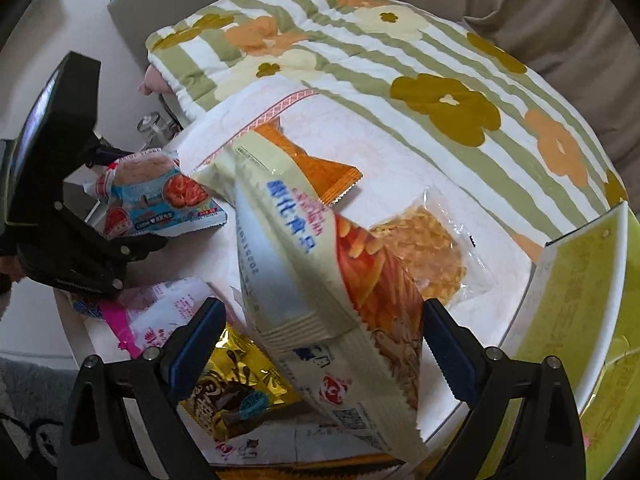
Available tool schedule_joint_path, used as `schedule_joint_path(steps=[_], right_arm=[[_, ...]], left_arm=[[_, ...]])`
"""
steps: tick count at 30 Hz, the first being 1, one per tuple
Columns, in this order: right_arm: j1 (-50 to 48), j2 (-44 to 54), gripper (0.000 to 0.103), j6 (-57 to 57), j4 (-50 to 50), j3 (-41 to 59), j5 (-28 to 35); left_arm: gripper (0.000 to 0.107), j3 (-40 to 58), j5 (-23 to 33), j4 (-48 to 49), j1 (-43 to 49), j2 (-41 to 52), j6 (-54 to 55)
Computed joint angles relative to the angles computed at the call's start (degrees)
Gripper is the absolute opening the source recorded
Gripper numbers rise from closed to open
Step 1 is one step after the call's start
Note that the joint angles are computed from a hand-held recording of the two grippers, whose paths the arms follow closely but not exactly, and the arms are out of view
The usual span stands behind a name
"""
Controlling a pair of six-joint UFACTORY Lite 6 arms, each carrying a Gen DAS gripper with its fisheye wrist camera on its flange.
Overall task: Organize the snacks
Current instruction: 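Lift both bags over the box and release them inside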
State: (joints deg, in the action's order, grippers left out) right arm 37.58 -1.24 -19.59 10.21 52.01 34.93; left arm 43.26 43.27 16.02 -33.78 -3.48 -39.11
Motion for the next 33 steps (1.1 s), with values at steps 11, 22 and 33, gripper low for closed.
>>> schedule_joint_path(steps=[11, 22, 33], right_arm=[[-1.35, 1.54, 0.096, -1.63, 0.25, 0.46, -0.50], [-1.44, 1.88, 0.091, -0.89, 1.31, 0.46, -0.13], [-2.42, -3.66, 0.050, 3.67, -0.28, -0.41, 2.17]], left_arm=[[0.078, -1.68, 0.01, -7.81, 4.95, -6.75, 7.47], [0.078, 0.84, 5.13, -6.08, 1.87, -13.61, 3.44], [0.078, 1.39, 5.07, -6.11, 1.79, -17.50, 3.74]])
